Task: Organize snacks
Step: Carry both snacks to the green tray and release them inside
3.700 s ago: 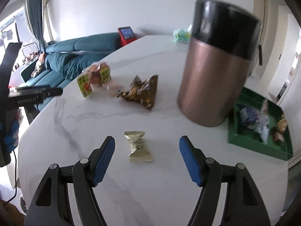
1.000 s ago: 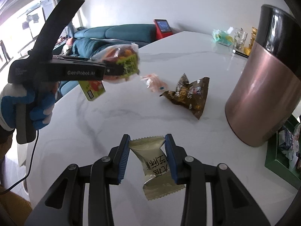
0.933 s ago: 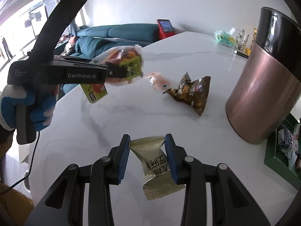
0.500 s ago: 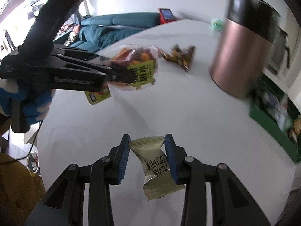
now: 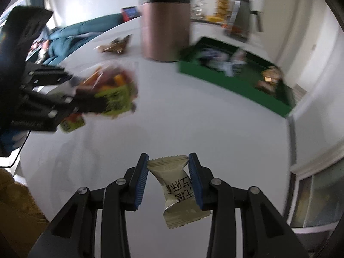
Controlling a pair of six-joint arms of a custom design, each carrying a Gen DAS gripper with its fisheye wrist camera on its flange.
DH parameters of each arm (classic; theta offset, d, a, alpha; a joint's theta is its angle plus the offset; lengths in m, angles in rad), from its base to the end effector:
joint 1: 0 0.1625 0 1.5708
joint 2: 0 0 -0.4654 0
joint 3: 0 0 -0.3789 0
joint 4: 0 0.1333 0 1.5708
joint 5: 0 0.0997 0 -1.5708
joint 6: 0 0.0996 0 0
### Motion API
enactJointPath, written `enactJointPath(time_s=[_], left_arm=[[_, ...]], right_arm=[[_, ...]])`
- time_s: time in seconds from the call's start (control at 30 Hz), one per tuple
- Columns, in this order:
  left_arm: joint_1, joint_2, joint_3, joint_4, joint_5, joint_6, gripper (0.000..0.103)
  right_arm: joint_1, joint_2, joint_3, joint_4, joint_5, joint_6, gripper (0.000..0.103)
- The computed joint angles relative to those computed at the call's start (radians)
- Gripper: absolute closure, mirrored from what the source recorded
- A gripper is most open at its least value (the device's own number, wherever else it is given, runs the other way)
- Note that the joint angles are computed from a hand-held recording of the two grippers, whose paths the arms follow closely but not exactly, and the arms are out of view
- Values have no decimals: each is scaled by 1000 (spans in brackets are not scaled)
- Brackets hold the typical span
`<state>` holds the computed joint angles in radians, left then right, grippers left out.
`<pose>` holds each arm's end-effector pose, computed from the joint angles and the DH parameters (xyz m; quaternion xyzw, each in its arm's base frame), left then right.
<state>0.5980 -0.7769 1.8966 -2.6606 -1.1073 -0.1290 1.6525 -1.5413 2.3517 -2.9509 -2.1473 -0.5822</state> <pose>-0.3908 -0.4814 0.0557 0.4016 0.8864 -0.1078 0.2033 0.1117 -0.3961 0.3366 0.2243 -0.8959 0.1935 0.3310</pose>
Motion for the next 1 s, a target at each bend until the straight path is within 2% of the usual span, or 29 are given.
enactJointPath(time_s=[0.17, 0.33, 0.57, 0.7, 1.0], left_arm=[[-37, 79, -126, -12, 6, 17, 62], [-54, 149, -263, -14, 33, 32, 61], [-39, 267, -477, -1, 108, 20, 61], [-15, 341, -599, 54, 156, -9, 61], [59, 526, -866, 211, 260, -76, 61]], right_arm=[[-46, -41, -63, -54, 17, -72, 92], [-68, -21, -154, -126, 54, -135, 92], [-104, 87, -320, -199, 134, -190, 92], [-141, 161, -409, -197, 174, -185, 92], [-214, 312, -530, -170, 189, -157, 92]])
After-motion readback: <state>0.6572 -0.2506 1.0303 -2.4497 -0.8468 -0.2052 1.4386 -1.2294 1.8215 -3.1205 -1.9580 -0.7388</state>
